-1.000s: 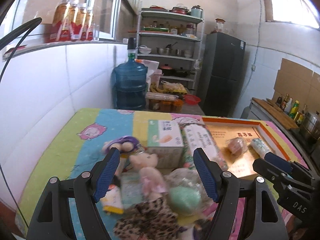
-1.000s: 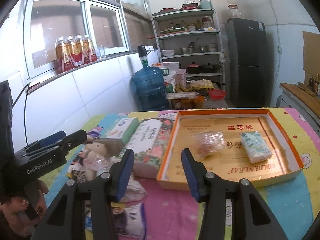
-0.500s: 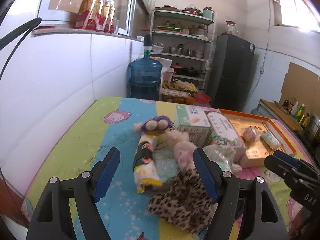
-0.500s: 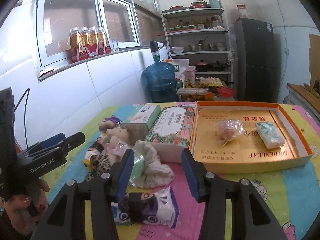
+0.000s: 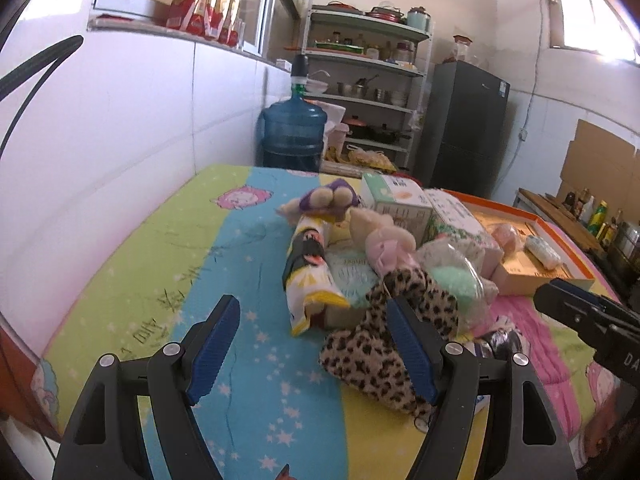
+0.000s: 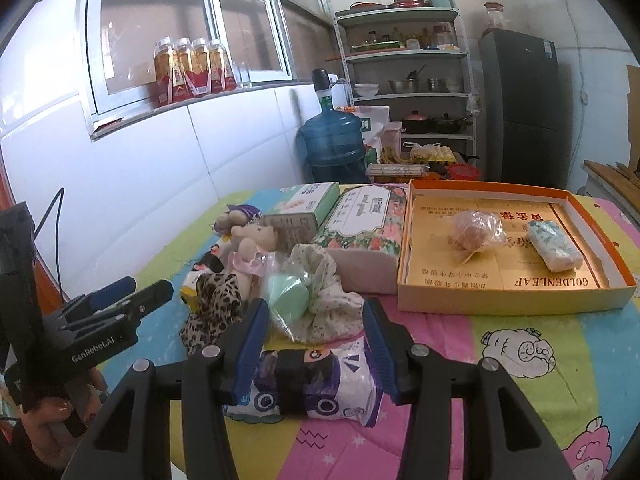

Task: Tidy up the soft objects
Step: 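Withdraw both tools from the box back toward the remaining items, then grasp the leopard-print scrunchie with the left tool while the right tool grasps the green soap bag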

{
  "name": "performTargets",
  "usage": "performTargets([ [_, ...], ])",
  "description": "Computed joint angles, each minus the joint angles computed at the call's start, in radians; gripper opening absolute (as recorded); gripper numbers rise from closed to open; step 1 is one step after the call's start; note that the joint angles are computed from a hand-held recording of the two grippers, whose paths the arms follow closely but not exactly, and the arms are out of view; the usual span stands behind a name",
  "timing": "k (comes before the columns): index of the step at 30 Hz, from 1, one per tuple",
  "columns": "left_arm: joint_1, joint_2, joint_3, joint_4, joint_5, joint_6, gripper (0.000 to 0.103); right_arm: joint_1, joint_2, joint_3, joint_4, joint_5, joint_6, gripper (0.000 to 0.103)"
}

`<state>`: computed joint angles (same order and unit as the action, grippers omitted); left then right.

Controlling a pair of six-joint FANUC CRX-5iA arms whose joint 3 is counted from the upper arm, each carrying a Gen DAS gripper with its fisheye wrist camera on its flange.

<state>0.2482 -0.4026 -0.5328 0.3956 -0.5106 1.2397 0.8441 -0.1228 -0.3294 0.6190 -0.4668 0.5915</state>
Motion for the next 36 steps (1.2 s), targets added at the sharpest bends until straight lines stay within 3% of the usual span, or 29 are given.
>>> performTargets([
  [8,-0.002,0.004,-0.054,0.098,-0.010,-0.095,0.077,0.004,0.014,0.012,-0.039,-0.002,0.030,0.049],
  [19,-0.024,0.067,-0.052,0.144,-0.023,-0.105,0.077,0.002,0.024,0.022,-0.063,-0.004,0.047,0.049],
  [23,-0.035,0.102,-0.031,0.122,-0.047,-0.088,0.065,-0.004,0.024,0.019,-0.080,0.004,0.053,0.049],
  [26,-0.038,0.103,-0.059,0.195,-0.030,-0.161,0.040,-0.007,0.030,0.034,-0.125,-0.002,0.091,0.049],
  [27,-0.039,0.101,-0.066,0.206,-0.020,-0.172,0.027,-0.007,0.035,0.044,-0.149,-0.009,0.111,0.049],
  [29,-0.033,0.097,-0.083,0.251,-0.015,-0.214,0.017,-0.011,0.043,0.070,-0.217,-0.024,0.165,0.049],
  [36,-0.024,0.039,-0.127,0.307,0.040,-0.285,0.011,-0.011,0.054,0.104,-0.305,-0.020,0.259,0.049],
])
